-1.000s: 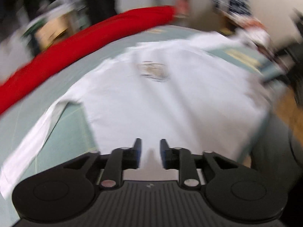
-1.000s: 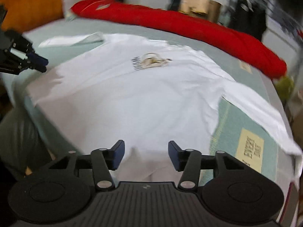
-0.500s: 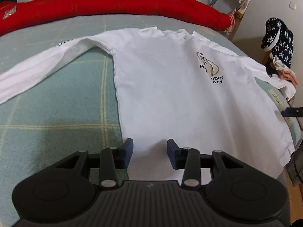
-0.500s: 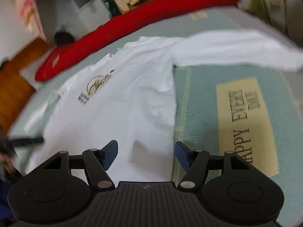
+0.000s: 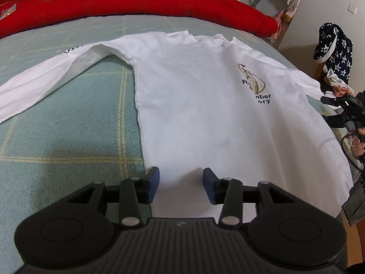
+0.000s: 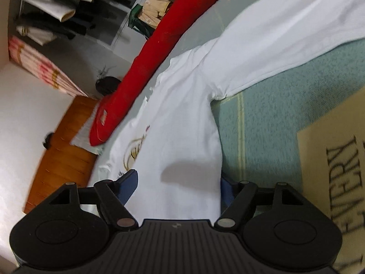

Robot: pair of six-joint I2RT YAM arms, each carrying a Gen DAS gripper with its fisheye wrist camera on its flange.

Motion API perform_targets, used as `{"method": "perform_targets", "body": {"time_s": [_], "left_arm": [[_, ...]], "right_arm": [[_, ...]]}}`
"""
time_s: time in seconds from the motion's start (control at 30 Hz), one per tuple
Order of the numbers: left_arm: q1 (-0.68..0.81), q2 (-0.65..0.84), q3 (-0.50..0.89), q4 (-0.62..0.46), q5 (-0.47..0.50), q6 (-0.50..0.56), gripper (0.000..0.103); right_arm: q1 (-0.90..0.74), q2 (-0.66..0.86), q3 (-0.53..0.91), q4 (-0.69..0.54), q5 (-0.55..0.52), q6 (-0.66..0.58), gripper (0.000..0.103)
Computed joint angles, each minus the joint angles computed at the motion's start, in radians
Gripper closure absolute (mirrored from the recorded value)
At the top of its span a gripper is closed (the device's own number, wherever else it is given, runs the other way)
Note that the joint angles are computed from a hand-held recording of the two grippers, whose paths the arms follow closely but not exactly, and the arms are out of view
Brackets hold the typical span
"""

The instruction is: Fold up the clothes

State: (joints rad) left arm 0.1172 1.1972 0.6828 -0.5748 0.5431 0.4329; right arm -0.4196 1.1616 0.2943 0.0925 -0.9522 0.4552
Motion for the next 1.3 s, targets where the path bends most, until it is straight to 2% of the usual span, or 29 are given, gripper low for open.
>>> {"method": "perform_targets", "body": {"time_s": [0.13,0.33,0.4,0.43,0.47,0.5,0.53,0.57,0.63,0.8,0.9,1.0,1.07,1.1,1.13,1.17,1.23,1.3], "left_arm": [[-0.001,0.002,-0.006,0.012,0.007,0.006,0.055],[-0.013,-0.009,-0.014,0.022,-0.004,0.007,0.054],[-0.009,-0.006,-0.016,0.026,0.002,0.008,0.054],[-0.009,-0.005,-0.018,0.030,0.004,0.006,0.054],[-0.009,-0.005,-0.020,0.034,0.005,0.003,0.054],[-0.012,-0.007,-0.021,0.037,0.001,-0.001,0.053],[-0.016,-0.009,-0.023,0.040,-0.003,-0.004,0.053],[-0.020,-0.013,-0.024,0.040,-0.008,-0.004,0.053],[-0.028,-0.020,-0.025,0.039,-0.019,-0.005,0.053],[-0.032,-0.023,-0.021,0.033,-0.028,-0.012,0.053],[-0.038,-0.034,-0.028,0.036,-0.036,-0.006,0.053],[-0.039,-0.028,-0.023,0.033,-0.038,-0.004,0.053],[-0.037,-0.024,-0.018,0.031,-0.036,-0.006,0.053],[-0.036,-0.023,-0.016,0.029,-0.035,-0.008,0.053],[-0.034,-0.032,-0.017,0.026,-0.037,-0.011,0.053],[-0.033,-0.042,-0.019,0.022,-0.039,-0.013,0.053],[-0.029,-0.066,-0.020,0.001,-0.043,-0.011,0.053],[-0.014,-0.089,-0.021,-0.029,-0.035,0.006,0.053]], "right_arm": [[-0.014,-0.022,-0.020,-0.015,0.002,-0.032,0.037],[0.037,-0.058,-0.033,-0.009,0.087,0.007,0.044],[0.061,-0.074,-0.056,0.029,0.122,0.034,0.046],[0.078,-0.085,-0.066,0.039,0.153,0.046,0.053],[0.084,-0.087,-0.079,0.055,0.181,0.064,0.065],[0.091,-0.088,-0.091,0.070,0.210,0.082,0.073],[0.098,-0.087,-0.103,0.086,0.238,0.099,0.097],[0.075,-0.056,-0.115,0.117,0.229,0.113,0.101],[0.038,-0.020,-0.124,0.160,0.179,0.124,0.101],[0.164,-0.223,-0.029,-0.151,0.392,0.076,0.098],[0.159,-0.354,0.011,-0.314,0.452,0.043,0.097],[0.154,-0.395,0.043,-0.426,0.488,-0.007,0.097],[0.139,-0.352,0.034,-0.408,0.462,-0.015,0.095],[0.084,-0.356,0.013,-0.395,0.393,-0.006,0.095],[0.027,-0.355,-0.006,-0.383,0.324,0.001,0.090],[-0.031,-0.349,-0.023,-0.372,0.255,0.005,0.080],[-0.102,-0.436,-0.041,-0.465,0.184,-0.024,0.071],[-0.163,-0.522,-0.056,-0.585,0.114,-0.062,0.066]]}}
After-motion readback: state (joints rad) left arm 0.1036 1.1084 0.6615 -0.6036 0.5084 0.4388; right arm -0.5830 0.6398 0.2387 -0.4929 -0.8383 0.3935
